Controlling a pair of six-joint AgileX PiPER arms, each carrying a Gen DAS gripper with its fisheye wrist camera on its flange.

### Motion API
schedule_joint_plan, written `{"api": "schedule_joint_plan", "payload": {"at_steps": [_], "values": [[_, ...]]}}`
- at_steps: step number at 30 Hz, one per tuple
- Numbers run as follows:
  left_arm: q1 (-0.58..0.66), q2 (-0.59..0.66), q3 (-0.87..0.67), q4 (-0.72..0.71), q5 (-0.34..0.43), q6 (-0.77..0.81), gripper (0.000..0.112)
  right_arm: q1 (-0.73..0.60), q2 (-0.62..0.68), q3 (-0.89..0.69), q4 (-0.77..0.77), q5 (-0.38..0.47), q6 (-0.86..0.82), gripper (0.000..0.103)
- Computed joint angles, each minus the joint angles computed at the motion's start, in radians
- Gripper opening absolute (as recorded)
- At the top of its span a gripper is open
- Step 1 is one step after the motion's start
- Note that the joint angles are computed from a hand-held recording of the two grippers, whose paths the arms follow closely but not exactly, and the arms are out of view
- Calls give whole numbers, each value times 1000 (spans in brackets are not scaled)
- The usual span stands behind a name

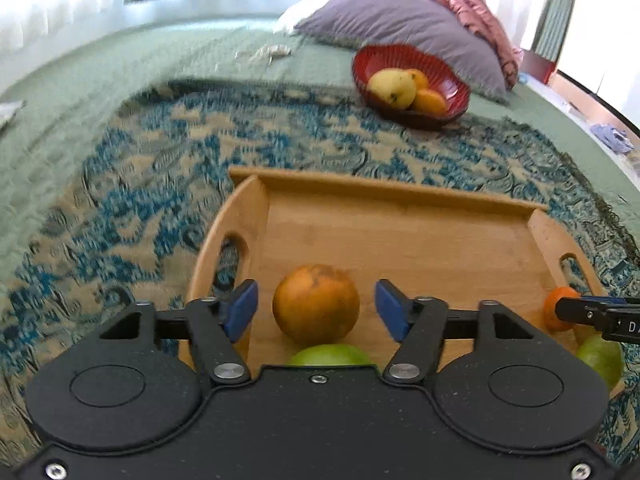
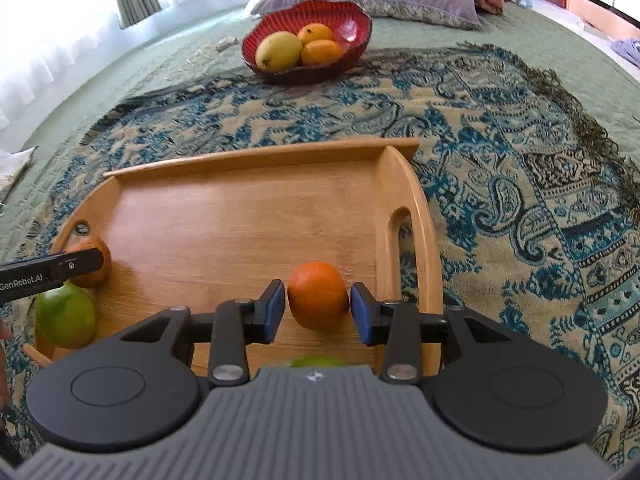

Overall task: Organize fruits
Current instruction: 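Lift the navel orange onto the tray with the left tool while the right tool places its tangerine, then open both tools and pull them back from the tray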

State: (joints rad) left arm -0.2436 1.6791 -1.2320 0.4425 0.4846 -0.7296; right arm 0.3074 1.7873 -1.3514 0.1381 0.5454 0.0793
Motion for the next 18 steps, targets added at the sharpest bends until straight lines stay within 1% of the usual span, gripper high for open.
{"api": "schedule_joint_plan", "payload": {"at_steps": [1, 6, 10, 11, 13, 16, 18], "values": [[-7, -18, 15, 30, -9, -19, 74, -1, -12, 11, 9, -10, -13, 59], [-53, -122, 114, 175, -59, -125, 85, -5, -89, 97, 77, -75, -96, 64], [-112, -212, 216, 341, -83, -284, 86, -1, -179, 212, 139, -163, -187, 70], [-129, -233, 245, 388, -87, -333, 87, 1, -195, 236, 154, -184, -210, 71], [-161, -274, 301, 485, -94, -440, 94, 8, -240, 302, 208, -236, -283, 72], [-216, -335, 392, 674, -100, -652, 95, 30, -301, 396, 281, -309, -389, 77], [-261, -373, 455, 819, -86, -814, 97, 54, -340, 459, 304, -363, -432, 79]]}}
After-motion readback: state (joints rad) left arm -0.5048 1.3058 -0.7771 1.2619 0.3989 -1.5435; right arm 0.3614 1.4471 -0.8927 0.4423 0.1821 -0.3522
